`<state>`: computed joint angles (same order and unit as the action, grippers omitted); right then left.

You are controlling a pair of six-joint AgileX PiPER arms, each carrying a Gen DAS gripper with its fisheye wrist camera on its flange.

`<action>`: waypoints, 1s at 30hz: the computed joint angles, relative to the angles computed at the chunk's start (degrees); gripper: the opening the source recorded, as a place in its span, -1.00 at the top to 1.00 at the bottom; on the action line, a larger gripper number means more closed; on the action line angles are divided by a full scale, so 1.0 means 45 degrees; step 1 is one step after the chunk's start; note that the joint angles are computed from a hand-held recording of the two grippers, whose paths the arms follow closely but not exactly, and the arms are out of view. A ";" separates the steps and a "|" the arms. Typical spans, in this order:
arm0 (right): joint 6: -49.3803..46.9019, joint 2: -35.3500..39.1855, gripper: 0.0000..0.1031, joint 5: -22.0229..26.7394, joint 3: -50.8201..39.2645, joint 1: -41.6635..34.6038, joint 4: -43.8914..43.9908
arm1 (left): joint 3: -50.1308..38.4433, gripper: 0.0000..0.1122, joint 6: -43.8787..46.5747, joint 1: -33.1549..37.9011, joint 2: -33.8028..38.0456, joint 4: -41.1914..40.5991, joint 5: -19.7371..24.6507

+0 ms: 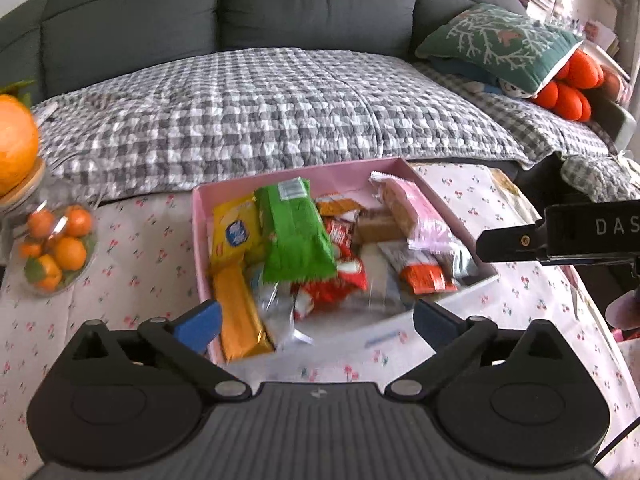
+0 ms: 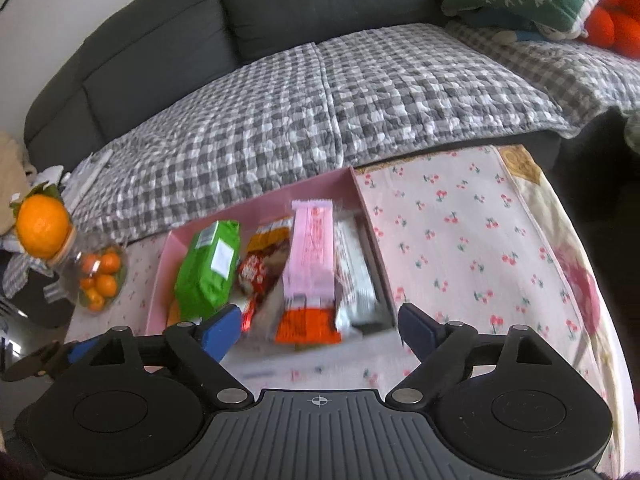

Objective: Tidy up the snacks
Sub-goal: 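Withdraw both open tools back from the box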

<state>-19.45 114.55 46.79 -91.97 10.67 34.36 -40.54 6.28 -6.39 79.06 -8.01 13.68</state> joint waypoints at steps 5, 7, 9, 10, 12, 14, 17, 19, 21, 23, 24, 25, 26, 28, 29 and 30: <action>-0.0116 -0.1088 -0.75 -0.0462 0.1496 0.0045 -0.0247 | 0.0678 -0.82 -0.3143 -0.0284 -0.0873 0.2756 0.0506; -0.0329 -0.1591 -0.78 -0.0713 0.2229 0.0065 -0.0147 | 0.0946 -0.82 -0.3396 -0.0211 -0.1274 0.2891 0.0720; -0.0372 -0.1987 -0.79 -0.0838 0.2830 0.0105 -0.0080 | 0.1252 -0.82 -0.3803 -0.0184 -0.1714 0.3124 0.0910; -0.0309 -0.2162 -0.79 -0.0887 0.3100 0.0134 -0.0100 | 0.1359 -0.82 -0.3981 -0.0196 -0.1876 0.3260 0.1018; -0.0058 -0.2470 -0.79 -0.0988 0.3536 0.0245 -0.0358 | 0.1531 -0.82 -0.4892 -0.0380 -0.2190 0.4084 0.1365; 0.0169 -0.2731 -0.79 -0.1100 0.3839 0.0385 -0.0739 | 0.1635 -0.82 -0.6237 -0.0704 -0.2444 0.5276 0.1739; 0.0201 -0.3253 -0.79 -0.1433 0.4456 0.0519 -0.1039 | 0.2032 -0.82 -0.6724 -0.0819 -0.3052 0.5505 0.1929; 0.0081 -0.3598 -0.80 -0.1680 0.4970 0.0504 -0.0886 | 0.2260 -0.83 -0.6972 -0.0866 -0.3355 0.5597 0.2009; -0.0058 -0.3879 -0.86 -0.1952 0.5474 0.0523 -0.0734 | 0.2526 -0.83 -0.7966 -0.1151 -0.3576 0.6407 0.2126; -0.0079 -0.4123 -0.87 -0.2265 0.5884 0.0674 -0.0971 | 0.2722 -0.83 -0.8542 -0.1311 -0.3589 0.6870 0.2215; -0.0030 -0.4235 -0.87 -0.2451 0.6050 0.0800 -0.1249 | 0.2722 -0.83 -0.8608 -0.1364 -0.3541 0.6890 0.2397; 0.0116 -0.4339 -0.87 -0.2635 0.6179 0.0918 -0.1531 | 0.2696 -0.83 -0.8603 -0.1383 -0.3450 0.6837 0.2489; 0.0209 -0.4430 -0.87 -0.2771 0.6278 0.0995 -0.1718 | 0.2694 -0.83 -0.8588 -0.1372 -0.3421 0.6771 0.2514; -0.0207 -0.4625 -0.87 -0.2993 0.6542 0.0967 -0.1415 | 0.2794 -0.83 -0.8684 -0.1381 -0.3577 0.6783 0.2511; -0.0450 -0.4718 -0.87 -0.3097 0.6709 0.0951 -0.1230 | 0.2899 -0.83 -0.8872 -0.1431 -0.3720 0.6904 0.2505; -0.0484 -0.4771 -0.88 -0.3181 0.6826 0.0982 -0.1264 | 0.3009 -0.83 -0.9091 -0.1462 -0.3862 0.7044 0.2504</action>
<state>-21.63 93.08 32.47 -61.25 15.09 28.67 -26.99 -34.63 -12.97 61.68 23.69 24.95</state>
